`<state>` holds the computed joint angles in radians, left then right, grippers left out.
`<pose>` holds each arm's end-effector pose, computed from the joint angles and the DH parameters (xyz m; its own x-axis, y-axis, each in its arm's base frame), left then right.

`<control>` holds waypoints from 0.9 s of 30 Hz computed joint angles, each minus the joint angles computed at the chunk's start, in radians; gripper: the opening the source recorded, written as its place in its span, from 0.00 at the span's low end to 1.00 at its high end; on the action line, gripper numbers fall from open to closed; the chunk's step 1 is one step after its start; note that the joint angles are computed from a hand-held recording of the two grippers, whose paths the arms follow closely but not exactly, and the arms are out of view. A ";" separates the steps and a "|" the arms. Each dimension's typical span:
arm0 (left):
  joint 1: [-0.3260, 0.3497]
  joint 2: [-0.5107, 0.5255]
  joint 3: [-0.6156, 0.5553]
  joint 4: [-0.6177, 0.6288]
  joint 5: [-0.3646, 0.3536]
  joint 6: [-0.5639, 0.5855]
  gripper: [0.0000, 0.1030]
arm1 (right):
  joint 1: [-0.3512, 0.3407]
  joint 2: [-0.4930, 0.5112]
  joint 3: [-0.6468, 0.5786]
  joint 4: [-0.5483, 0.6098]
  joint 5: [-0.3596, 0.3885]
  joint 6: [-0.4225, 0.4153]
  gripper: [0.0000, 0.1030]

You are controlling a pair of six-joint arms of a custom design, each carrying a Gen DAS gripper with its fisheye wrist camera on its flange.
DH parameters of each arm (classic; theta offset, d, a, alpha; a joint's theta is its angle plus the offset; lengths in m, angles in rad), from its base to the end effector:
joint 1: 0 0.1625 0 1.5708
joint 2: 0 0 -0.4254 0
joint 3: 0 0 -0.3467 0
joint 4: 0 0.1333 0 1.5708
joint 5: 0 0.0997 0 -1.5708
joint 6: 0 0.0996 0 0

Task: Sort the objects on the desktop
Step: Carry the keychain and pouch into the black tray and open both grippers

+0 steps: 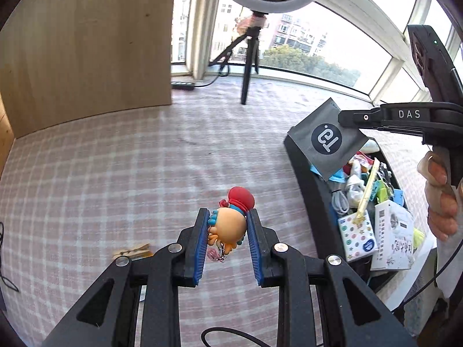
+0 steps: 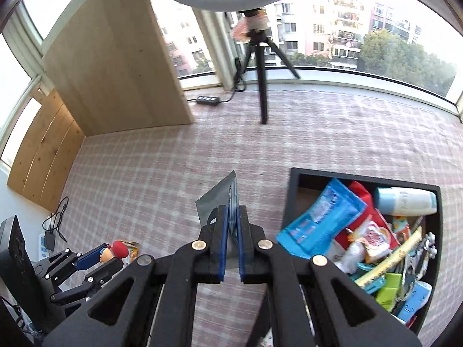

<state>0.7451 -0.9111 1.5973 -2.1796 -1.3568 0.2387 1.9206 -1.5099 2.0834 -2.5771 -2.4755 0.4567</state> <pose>-0.3516 -0.5345 0.1742 -0.4588 0.8685 -0.1874 0.8658 0.4844 0.1252 0.2002 -0.3883 0.3849 -0.7596 0.4641 0.4556 0.0266 0.7222 -0.6912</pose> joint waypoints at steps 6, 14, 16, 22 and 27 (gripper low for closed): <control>-0.106 0.029 0.055 -0.023 -0.116 0.013 0.24 | 0.013 -0.233 0.090 0.214 -0.150 0.183 0.06; -0.230 0.071 0.073 -0.035 -0.228 0.014 0.24 | 0.029 -0.462 0.108 0.578 -0.252 0.440 0.06; -0.255 0.084 0.080 -0.061 -0.243 0.010 0.24 | 0.022 -0.493 0.110 0.616 -0.256 0.466 0.07; -0.280 0.113 0.065 -0.063 -0.273 -0.030 0.50 | 0.006 -0.537 0.113 0.606 -0.219 0.440 0.35; -0.283 0.098 0.087 -0.089 -0.237 -0.013 0.49 | 0.005 -0.534 0.127 0.545 -0.199 0.384 0.35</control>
